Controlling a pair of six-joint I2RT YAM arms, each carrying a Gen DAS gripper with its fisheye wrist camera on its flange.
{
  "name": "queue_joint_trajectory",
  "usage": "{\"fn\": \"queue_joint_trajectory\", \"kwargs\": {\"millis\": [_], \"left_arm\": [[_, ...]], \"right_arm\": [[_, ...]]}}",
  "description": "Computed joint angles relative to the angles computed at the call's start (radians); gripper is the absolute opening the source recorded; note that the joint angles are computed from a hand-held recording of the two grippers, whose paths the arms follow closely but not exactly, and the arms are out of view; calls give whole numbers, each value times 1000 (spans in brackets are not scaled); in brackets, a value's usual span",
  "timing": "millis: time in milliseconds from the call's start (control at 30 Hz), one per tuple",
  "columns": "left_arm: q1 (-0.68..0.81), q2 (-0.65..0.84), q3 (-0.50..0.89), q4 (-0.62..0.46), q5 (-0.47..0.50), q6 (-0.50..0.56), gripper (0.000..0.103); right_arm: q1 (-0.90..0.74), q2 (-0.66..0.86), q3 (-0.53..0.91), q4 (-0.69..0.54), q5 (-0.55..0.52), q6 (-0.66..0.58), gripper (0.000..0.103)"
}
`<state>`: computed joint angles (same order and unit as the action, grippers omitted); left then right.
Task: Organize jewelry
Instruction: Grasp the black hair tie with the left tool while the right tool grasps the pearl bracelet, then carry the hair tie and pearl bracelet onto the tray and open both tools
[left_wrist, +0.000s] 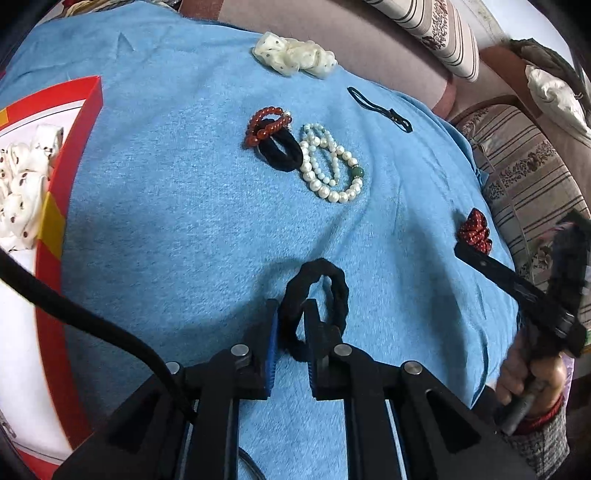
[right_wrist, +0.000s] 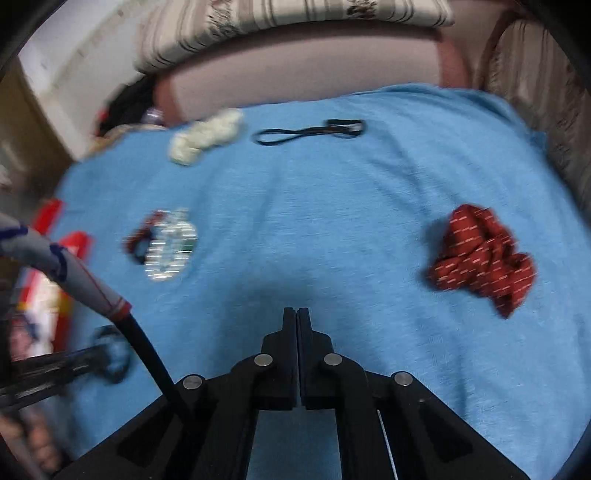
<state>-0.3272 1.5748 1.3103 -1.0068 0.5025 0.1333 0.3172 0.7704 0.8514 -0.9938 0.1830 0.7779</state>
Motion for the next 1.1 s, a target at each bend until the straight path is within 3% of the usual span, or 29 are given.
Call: {"fn": "queue_joint_trajectory", "kwargs": {"millis": [67, 100, 200, 300, 367, 433, 533, 600, 633, 667, 700, 733, 767, 833, 967, 1100], "left_arm": [[-6, -13, -14, 11, -14, -10, 11], [-6, -19, -15, 8, -18, -9, 11], [-3, -30, -17, -8, -22, 3, 11], [4, -23, -18, -4, -12, 6, 11], [3, -18, -17, 4, -10, 11, 12], [-2, -11, -13, 12, -9, 18, 16], [-7, -7, -16, 29, 3, 11, 22], [-15, -12, -27, 50, 16, -4, 35], [-26, -23, -38, 65, 13, -16, 37], [-40, -34, -45, 74, -6, -25, 36], [-57, -49, -49, 75, -35, -18, 29], [-70, -61, -50, 67, -49, -3, 14], [-72, -65, -47, 51, -47, 6, 7], [-46, -80, -38, 8, 10, 15, 7], [-21, -145, -33, -49, 32, 30, 7], [-5, -221, -30, -100, 19, 44, 7]], "right_arm": [[19, 28, -1, 107, -35, -13, 41], [33, 50, 1, 140, -30, -20, 44], [42, 220, 35, 276, -52, -78, 44], [41, 352, 66, 337, -53, -110, 41], [33, 452, 104, 341, -30, -133, 32], [18, 523, 135, 313, 7, -146, 26], [0, 590, 164, 326, 40, -129, 26], [11, 626, 189, 315, 72, -147, 26], [26, 647, 208, 300, 97, -166, 25], [32, 654, 221, 287, 111, -181, 15], [38, 649, 236, 248, 122, -183, 11], [41, 636, 239, 223, 125, -169, 11], [41, 588, 221, 184, 137, -137, 11], [47, 483, 168, 124, 157, -91, 11], [87, 202, 62, -78, 207, 32, 11], [308, 57, 115, -339, 362, 255, 11]]}}
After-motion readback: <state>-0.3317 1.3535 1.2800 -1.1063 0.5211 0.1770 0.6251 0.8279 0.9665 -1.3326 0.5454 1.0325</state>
